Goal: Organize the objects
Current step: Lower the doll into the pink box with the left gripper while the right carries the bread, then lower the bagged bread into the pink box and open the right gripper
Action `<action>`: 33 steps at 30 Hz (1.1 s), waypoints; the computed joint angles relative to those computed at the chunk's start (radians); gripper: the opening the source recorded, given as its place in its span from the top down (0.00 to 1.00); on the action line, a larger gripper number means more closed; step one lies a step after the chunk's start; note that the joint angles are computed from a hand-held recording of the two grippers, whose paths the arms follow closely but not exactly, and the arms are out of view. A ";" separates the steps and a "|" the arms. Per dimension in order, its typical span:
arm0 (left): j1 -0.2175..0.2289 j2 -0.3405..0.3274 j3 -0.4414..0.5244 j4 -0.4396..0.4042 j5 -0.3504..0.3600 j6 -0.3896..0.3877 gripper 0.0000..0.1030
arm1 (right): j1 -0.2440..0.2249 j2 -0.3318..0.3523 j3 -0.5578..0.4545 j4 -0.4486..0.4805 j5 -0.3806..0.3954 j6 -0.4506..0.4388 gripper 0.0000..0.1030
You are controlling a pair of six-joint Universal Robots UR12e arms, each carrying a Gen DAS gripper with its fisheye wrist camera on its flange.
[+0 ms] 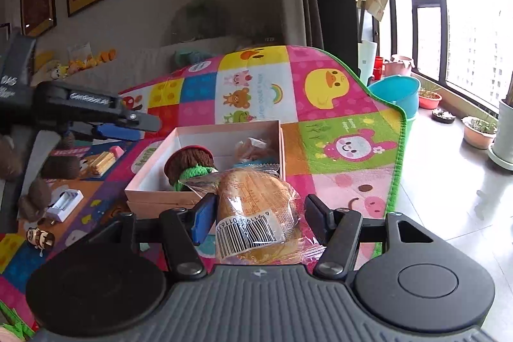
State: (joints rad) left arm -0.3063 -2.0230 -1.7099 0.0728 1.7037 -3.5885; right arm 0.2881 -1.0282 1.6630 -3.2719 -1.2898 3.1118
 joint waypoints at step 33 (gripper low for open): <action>0.054 0.149 -0.354 0.200 0.195 -0.155 0.48 | 0.066 0.285 -0.610 0.660 0.060 0.198 0.70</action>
